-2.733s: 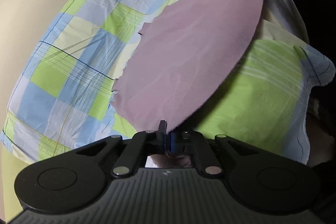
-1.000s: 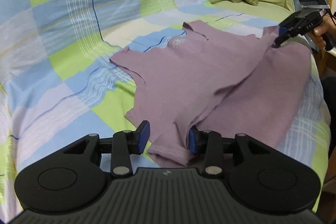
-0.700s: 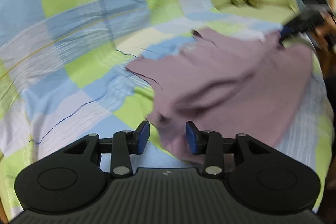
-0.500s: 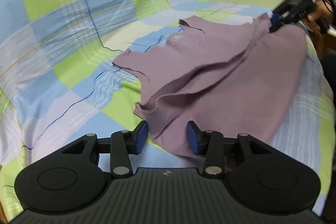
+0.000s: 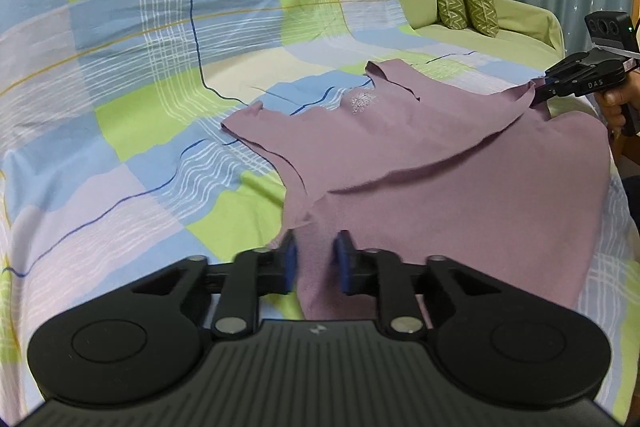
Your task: Fold clothes
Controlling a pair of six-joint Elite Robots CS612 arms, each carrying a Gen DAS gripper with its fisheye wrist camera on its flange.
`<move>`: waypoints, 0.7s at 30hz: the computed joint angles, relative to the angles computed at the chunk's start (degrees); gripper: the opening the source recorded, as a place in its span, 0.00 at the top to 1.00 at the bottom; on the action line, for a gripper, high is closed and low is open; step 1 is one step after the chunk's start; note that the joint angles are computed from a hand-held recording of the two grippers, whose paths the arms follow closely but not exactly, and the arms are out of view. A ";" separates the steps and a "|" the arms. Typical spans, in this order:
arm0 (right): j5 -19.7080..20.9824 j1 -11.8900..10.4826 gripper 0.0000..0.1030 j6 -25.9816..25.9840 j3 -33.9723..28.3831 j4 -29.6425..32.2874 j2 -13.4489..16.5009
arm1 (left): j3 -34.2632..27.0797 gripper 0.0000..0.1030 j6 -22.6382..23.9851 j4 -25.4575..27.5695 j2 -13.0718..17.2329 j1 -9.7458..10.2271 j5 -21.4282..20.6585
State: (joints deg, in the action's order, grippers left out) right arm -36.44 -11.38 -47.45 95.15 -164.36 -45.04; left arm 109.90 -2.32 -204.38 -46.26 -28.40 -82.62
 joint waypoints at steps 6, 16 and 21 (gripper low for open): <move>-0.85 -0.29 0.98 4.32 1.78 -4.29 -0.99 | 2.04 0.98 -1.39 -4.81 -0.95 -0.78 1.77; -2.49 1.49 0.99 14.36 -6.65 -10.70 1.76 | -9.35 0.98 0.99 4.84 1.14 3.21 2.59; -7.80 3.63 0.99 16.17 -14.65 -4.37 5.73 | -15.24 0.98 1.10 10.52 4.49 4.96 1.54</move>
State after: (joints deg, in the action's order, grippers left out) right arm -44.24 -7.75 -31.28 80.50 -168.73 -39.32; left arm 94.66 -1.23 -193.85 -41.77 -23.44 -81.08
